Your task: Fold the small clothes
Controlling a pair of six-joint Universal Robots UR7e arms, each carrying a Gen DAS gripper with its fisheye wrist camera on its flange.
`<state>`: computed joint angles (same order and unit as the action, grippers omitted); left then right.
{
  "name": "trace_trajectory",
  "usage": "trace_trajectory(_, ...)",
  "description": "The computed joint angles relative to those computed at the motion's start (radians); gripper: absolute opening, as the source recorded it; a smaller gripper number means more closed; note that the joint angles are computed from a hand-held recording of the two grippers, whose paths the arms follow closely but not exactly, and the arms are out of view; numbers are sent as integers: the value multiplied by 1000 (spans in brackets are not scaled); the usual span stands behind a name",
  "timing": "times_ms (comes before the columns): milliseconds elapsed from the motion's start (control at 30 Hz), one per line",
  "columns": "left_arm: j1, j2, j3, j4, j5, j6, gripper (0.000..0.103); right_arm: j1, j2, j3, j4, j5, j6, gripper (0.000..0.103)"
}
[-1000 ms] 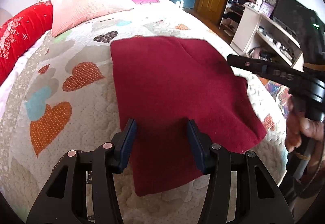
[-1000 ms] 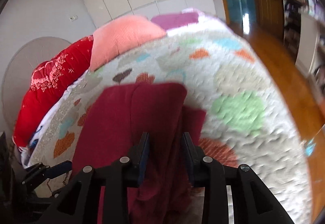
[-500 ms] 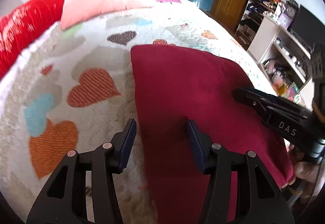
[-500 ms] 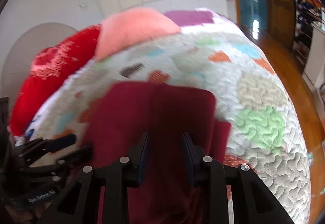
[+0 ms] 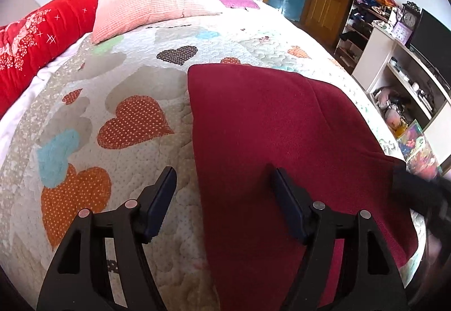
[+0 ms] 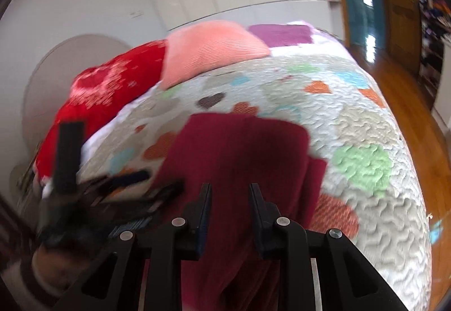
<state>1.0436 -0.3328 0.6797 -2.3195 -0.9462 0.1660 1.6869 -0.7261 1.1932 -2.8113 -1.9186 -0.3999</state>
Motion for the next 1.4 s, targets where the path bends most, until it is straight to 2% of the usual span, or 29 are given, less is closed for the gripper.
trace_trajectory(67, 0, -7, 12, -3, -8, -8, 72, 0, -19, 60, -13, -21, -2, 25)
trace_trajectory(133, -2, -9, 17, 6, -10, -11, 72, -9, -12, 94, -41, -84, -6, 24)
trace_trajectory(233, -12, -24, 58, -36, 17, 18, 72, -33, -21, 144, -109, -37, 12, 24)
trace_trajectory(367, -17, -39, 75, -28, 26, 10, 71, -11, -24, 137, -96, -65, 20, 26)
trace_trajectory(433, -16, -52, 85, -19, 15, 2, 71, -11, -36, 140, -92, -41, 40, 33)
trace_trajectory(467, -15, -57, 89, -14, 9, -3, 71, -16, -48, 147, -98, -4, 59, 42)
trace_trajectory(533, -9, -70, 93, 12, -23, -25, 71, -23, -54, 146, -110, 42, 93, 55)
trace_trajectory(600, 2, -87, 98, 35, -75, -52, 72, -22, -49, 135, -133, 27, 113, 73)
trace_trajectory(633, 11, -95, 99, 43, -111, -65, 72, -18, -42, 127, -160, -9, 119, 74)
trace_trajectory(700, 32, -98, 77, 77, -185, -104, 74, -26, -43, 120, -176, -6, 130, 77)
trace_trajectory(733, 39, -93, 61, 94, -206, -120, 78, -34, -42, 107, -161, 2, 149, 78)
trace_trajectory(800, 52, -78, 30, 123, -240, -148, 79, -53, -31, 65, -99, 14, 190, 81)
trace_trajectory(933, 76, -32, -53, 183, -328, -196, 82, -103, 10, -35, 56, 72, 260, 81)
trace_trajectory(1000, 86, 6, -119, 223, -373, -209, 83, -131, 22, -57, 93, 143, 279, 87)
trace_trajectory(1033, 88, 23, -145, 234, -384, -209, 83, -142, 26, -54, 62, 186, 270, 88)
trace_trajectory(1100, 86, 40, -165, 234, -393, -187, 83, -142, 32, -56, 49, 206, 249, 88)
trace_trajectory(1133, 84, 43, -173, 245, -396, -166, 76, -141, 41, -71, 68, 224, 233, 84)
trace_trajectory(1167, 79, 45, -179, 260, -390, -144, 74, -140, 50, -87, 88, 239, 222, 71)
trace_trajectory(1233, 70, 27, -151, 241, -366, -118, 58, -127, 63, -102, 93, 229, 213, 68)
trace_trajectory(1267, 66, 12, -134, 235, -362, -103, 55, -114, 68, -102, 77, 201, 204, 67)
trace_trajectory(1333, 59, -23, -98, 229, -350, -98, 52, -94, 60, -84, 46, 194, 194, 64)
trace_trajectory(1367, 53, -47, -64, 204, -326, -95, 52, -90, 54, -74, 38, 209, 200, 62)
trace_trajectory(1400, 47, -75, -24, 175, -299, -81, 52, -87, 41, -63, 47, 261, 217, 61)
